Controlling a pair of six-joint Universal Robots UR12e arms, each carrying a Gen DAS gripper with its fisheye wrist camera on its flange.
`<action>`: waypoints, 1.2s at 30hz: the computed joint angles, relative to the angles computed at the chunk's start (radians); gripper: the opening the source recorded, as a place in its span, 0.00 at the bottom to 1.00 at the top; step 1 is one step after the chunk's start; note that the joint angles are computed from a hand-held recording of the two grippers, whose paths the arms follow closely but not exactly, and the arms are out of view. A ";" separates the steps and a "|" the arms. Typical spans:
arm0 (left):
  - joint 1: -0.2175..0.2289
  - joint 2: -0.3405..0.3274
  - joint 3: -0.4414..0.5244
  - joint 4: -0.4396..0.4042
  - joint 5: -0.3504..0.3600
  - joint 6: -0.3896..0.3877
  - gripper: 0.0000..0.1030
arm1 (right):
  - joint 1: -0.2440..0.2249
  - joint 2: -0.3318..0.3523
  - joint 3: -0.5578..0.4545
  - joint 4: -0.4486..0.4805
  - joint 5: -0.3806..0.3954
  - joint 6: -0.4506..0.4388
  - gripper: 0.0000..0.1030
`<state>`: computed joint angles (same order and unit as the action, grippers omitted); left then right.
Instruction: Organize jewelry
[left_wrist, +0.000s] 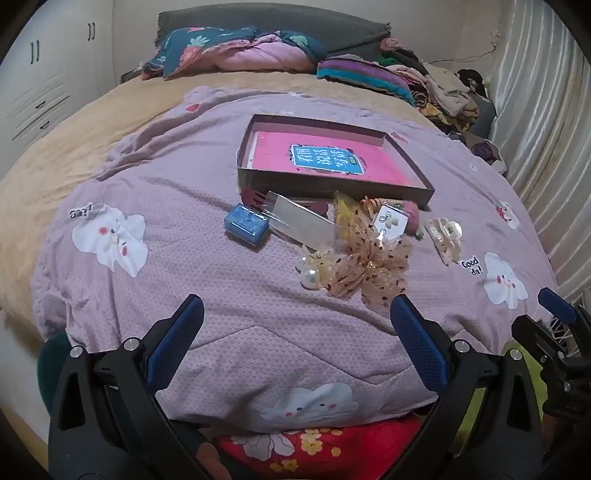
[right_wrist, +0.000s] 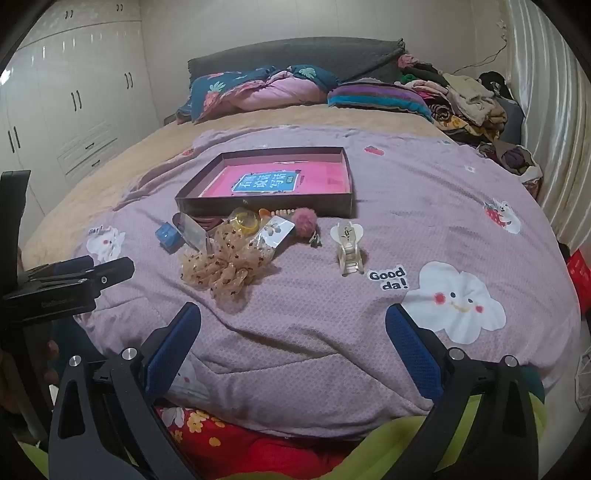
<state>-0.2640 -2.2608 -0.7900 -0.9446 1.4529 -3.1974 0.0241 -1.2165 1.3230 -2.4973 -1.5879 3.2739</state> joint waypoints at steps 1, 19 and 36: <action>0.000 0.000 0.001 -0.002 0.000 -0.002 0.92 | 0.001 0.000 -0.001 0.001 -0.004 -0.007 0.96; -0.002 -0.002 0.005 -0.010 -0.009 -0.001 0.92 | 0.000 -0.001 0.000 0.006 0.001 -0.003 0.96; -0.003 0.000 -0.002 -0.005 -0.011 -0.005 0.92 | 0.000 -0.002 0.000 0.005 0.002 0.001 0.96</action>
